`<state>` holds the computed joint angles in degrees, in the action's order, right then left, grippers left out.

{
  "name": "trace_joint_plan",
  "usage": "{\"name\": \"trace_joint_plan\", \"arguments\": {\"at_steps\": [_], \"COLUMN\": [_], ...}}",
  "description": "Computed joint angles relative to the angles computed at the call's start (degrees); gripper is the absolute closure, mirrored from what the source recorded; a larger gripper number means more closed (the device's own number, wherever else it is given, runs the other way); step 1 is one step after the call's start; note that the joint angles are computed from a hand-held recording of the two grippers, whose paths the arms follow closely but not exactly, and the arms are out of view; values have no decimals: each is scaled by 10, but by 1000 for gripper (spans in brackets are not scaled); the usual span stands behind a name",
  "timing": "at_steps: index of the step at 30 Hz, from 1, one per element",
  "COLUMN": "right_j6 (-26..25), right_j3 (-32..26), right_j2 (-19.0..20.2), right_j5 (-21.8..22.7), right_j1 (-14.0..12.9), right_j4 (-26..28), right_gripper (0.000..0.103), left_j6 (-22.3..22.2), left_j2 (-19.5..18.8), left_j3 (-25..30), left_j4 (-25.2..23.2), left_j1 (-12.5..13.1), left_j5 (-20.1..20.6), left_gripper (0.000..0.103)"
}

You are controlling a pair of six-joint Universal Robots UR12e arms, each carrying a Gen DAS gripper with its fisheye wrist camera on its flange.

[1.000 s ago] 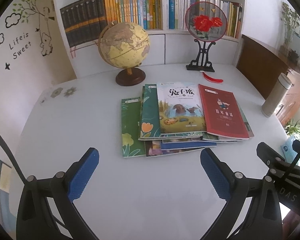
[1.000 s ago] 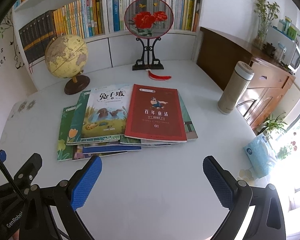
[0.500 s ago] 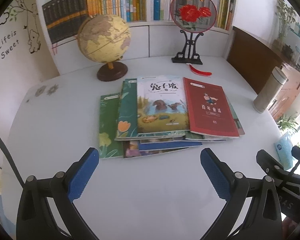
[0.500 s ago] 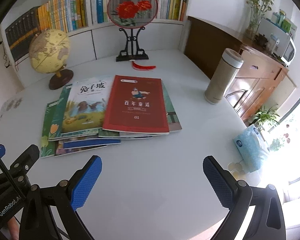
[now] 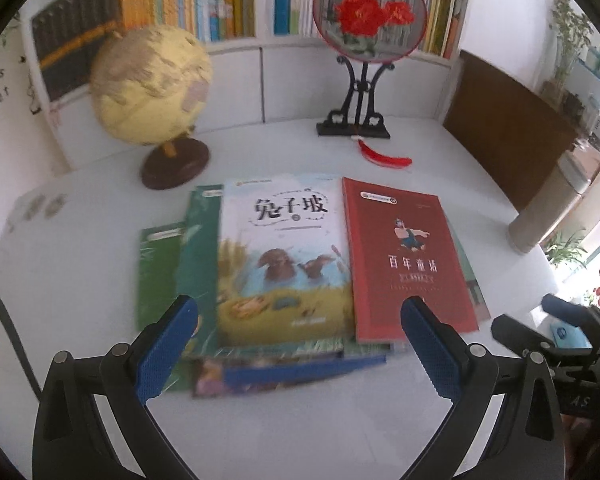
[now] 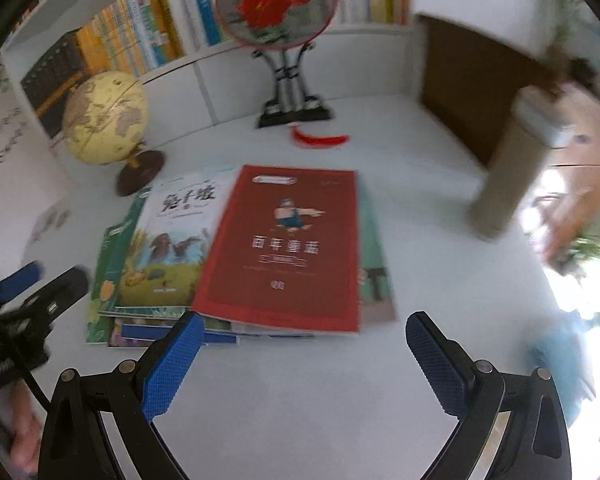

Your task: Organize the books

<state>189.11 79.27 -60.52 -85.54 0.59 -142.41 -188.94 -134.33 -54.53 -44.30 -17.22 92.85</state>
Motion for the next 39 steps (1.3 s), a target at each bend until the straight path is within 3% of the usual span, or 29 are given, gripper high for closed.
{"name": "trace_joint_plan", "arguments": {"at_steps": [3,8,16,18,20,30,35,39], "right_j6": [-6,-16,-55,-61,-65,-64,-74,-89], "right_j3": [-21,-54,-90,-98,-109,-124,-138,-146], "right_j2": [25,59,89,95,103,118,125,130], "right_j5": [45,71,67,66,67,71,81,79], "right_j1": [-14,-27,-31,-32,-33,-35,-34,-32], "right_j4": [18,50,87,95,109,112,122,123], "right_gripper": [9,14,24,36,40,40,40,39], "left_j6": [6,11,-11,-17,-20,-6,-12,4], "left_j2": [-33,-71,-114,-122,-130,-141,-142,-144], "left_j3": [38,91,150,161,173,189,200,204], "left_j4": [-14,-53,-102,-106,-118,-133,-156,-165], "left_j1": [-5,-13,-18,-20,-20,-28,-22,-24], "left_j5": [6,21,22,28,22,57,32,37], "left_gripper": [2,2,2,2,2,1,1,1]}}
